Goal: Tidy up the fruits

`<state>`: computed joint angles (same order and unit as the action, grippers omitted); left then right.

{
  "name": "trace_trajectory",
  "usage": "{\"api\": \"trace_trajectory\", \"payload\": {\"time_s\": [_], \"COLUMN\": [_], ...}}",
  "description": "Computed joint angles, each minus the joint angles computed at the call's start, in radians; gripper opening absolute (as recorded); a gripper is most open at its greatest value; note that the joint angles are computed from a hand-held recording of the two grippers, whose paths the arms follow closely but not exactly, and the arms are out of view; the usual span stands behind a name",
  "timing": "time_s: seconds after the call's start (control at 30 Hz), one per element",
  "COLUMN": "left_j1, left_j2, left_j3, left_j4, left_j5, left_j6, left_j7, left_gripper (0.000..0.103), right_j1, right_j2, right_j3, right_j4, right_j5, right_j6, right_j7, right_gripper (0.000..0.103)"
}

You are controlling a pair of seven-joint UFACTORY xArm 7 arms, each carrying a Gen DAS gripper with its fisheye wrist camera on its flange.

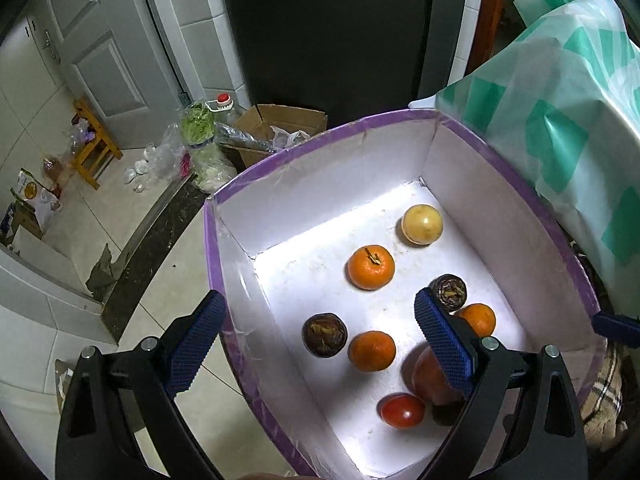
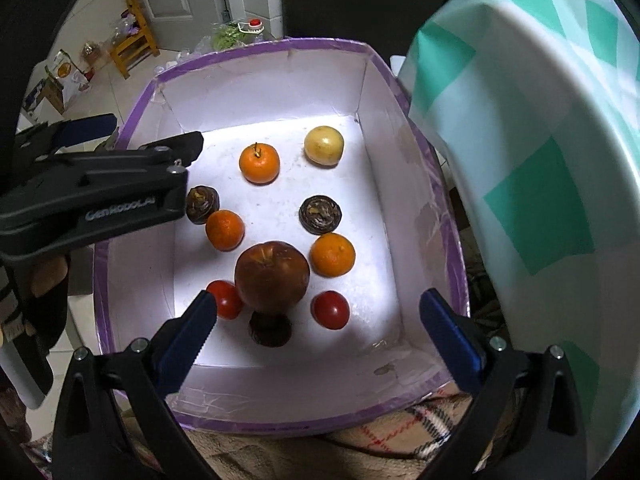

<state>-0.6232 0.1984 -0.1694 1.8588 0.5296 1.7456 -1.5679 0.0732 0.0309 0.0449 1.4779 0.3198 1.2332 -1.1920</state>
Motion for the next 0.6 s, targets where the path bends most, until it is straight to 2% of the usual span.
{"api": "trace_trajectory", "payload": {"time_s": [0.27, 0.6], "left_j1": [0.029, 0.027], "left_j2": [-0.034, -0.026], "left_j3": [-0.009, -0.013], "left_j4": [-0.074, -0.072], "left_j5": [-0.065, -0.056], "left_j6": [-0.071, -0.09], "left_j7": [-0.024, -0.024], "left_gripper": [0.092, 0.092], "right_j1": [0.001, 0.005], "right_j2": [-0.01, -0.004], "right_j3": [0.001, 0.001], "right_j4": [-0.018, -0.022], "right_j5": [0.002, -0.013], "right_j6": [-0.023, -0.038], "right_j7": [-0.018, -0.011], "right_gripper": [0.102, 0.102]}}
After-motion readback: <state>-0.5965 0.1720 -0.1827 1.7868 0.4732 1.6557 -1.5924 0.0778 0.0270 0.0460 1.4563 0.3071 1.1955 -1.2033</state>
